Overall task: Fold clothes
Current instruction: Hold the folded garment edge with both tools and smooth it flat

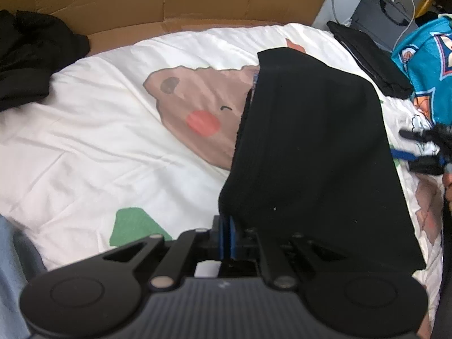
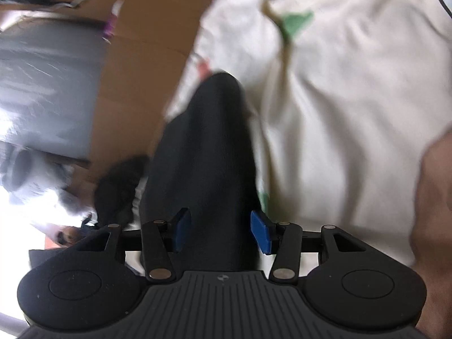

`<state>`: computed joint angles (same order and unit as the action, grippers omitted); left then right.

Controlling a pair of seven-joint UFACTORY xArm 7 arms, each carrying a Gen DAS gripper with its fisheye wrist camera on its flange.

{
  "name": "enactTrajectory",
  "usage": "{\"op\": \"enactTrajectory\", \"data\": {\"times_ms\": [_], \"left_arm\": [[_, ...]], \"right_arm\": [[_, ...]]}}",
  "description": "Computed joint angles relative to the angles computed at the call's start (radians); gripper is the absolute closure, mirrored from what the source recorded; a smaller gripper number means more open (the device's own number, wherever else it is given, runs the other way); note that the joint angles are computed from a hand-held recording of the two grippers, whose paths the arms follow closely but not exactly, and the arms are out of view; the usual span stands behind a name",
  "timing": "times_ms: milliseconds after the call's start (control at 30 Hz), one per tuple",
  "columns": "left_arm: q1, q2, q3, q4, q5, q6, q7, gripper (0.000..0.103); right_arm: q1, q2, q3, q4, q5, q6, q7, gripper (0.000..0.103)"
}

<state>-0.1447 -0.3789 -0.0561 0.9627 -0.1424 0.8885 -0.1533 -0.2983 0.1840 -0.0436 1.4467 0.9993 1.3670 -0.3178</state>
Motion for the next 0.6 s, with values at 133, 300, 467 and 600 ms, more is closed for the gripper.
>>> {"op": "enactTrajectory", "data": {"times_ms": [133, 300, 467, 600], "left_arm": [[0.01, 0.008, -0.011, 0.012, 0.019, 0.007, -0.04, 0.086], [0.021, -0.002, -0.013, 0.029, 0.049, 0.01, -0.082, 0.084], [0.033, 0.028, 0.006, 0.092, 0.055, 0.018, -0.072, 0.076], [0.038, 0.085, 0.017, 0.156, 0.039, 0.001, -0.055, 0.068]], "right_arm": [[-0.002, 0.004, -0.002, -0.01, -0.011, 0.01, 0.011, 0.05], [-0.008, 0.009, 0.002, -0.027, 0.038, 0.007, 0.002, 0.05], [-0.011, 0.011, 0.004, -0.032, 0.088, -0.004, -0.008, 0.051], [-0.002, 0.023, 0.01, -0.025, 0.079, -0.026, -0.009, 0.051]]}}
